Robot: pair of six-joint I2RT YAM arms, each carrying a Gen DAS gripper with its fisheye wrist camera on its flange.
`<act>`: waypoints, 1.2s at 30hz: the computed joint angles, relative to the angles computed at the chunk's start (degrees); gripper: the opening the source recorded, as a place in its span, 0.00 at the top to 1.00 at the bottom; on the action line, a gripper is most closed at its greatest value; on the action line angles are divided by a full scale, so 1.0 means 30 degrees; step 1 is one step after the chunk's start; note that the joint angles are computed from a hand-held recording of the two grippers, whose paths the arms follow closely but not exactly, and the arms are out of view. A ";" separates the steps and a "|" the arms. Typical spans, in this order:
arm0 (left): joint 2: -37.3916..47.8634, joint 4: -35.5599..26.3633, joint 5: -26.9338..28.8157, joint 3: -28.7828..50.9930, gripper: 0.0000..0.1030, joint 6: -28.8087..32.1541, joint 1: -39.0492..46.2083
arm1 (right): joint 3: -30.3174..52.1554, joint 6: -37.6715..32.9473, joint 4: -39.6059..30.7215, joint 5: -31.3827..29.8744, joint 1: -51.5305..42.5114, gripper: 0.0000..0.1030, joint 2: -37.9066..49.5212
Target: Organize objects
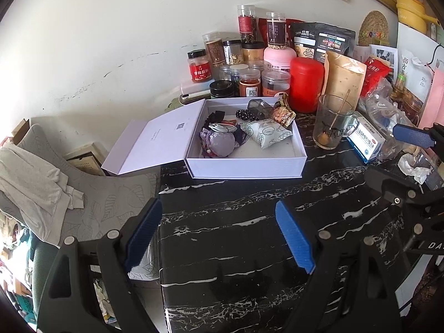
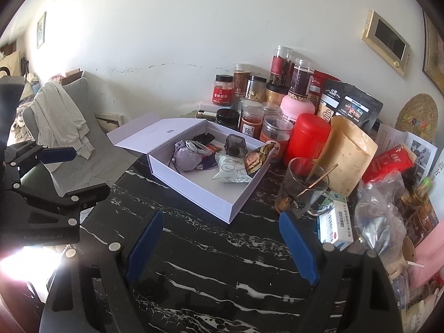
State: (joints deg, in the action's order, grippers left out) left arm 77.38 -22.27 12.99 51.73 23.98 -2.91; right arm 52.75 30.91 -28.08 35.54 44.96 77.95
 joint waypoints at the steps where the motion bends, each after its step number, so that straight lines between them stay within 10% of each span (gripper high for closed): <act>1: 0.0055 -0.0110 0.0008 0.0079 0.19 0.0024 0.0034 | 0.0004 0.0013 0.0026 -0.0015 0.0012 0.16 0.0031; 36: -0.0415 -0.1448 0.0084 0.0164 0.19 -0.0092 0.0478 | -0.0420 0.0401 -0.0620 0.0139 0.0054 0.16 -0.0514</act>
